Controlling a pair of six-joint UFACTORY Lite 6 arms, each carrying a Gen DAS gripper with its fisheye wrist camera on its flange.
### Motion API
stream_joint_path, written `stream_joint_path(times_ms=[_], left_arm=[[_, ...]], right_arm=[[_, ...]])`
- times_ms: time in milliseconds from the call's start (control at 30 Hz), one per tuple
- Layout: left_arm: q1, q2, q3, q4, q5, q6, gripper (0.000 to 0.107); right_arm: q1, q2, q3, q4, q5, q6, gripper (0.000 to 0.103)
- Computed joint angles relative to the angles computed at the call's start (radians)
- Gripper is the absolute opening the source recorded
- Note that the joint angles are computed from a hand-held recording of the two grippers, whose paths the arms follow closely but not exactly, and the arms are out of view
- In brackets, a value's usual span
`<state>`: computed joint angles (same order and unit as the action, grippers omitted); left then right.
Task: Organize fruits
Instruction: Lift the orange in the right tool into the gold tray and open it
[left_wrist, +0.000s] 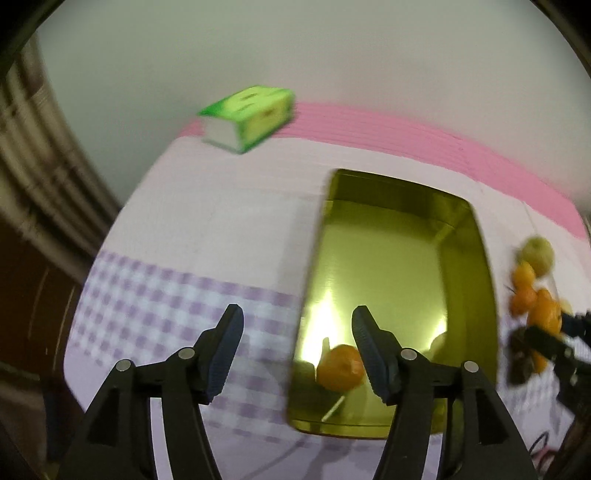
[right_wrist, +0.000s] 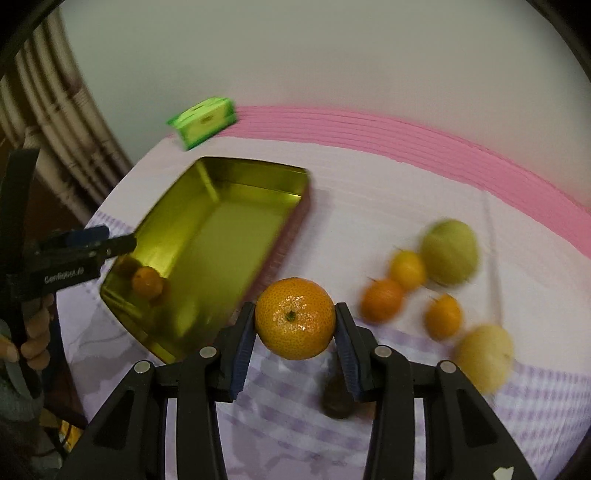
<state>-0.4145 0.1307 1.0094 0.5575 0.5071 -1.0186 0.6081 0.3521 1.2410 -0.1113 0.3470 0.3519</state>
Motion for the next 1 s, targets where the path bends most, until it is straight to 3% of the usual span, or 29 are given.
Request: stream_joint_path(times_ms=[267, 600, 1000], left_arm=[[0.12, -0.032, -0.07, -0.05, -0.035, -0.003, 0.062], [0.141, 0.007, -0.067, -0.074, -0.026, 0.004, 0.062], [0.14, 0.02, -0.064, -0.082, -0.023, 0.015, 0.062]], right_arm=[[0.08, 0.326, 0.394, 0.081, 0.118, -0.051, 0.039], [0.117, 0.58, 0.718, -0.007, 0.278, -0.002, 0.039], [0.125, 0.707, 0.882, -0.001, 0.364, -0.032, 0.039]])
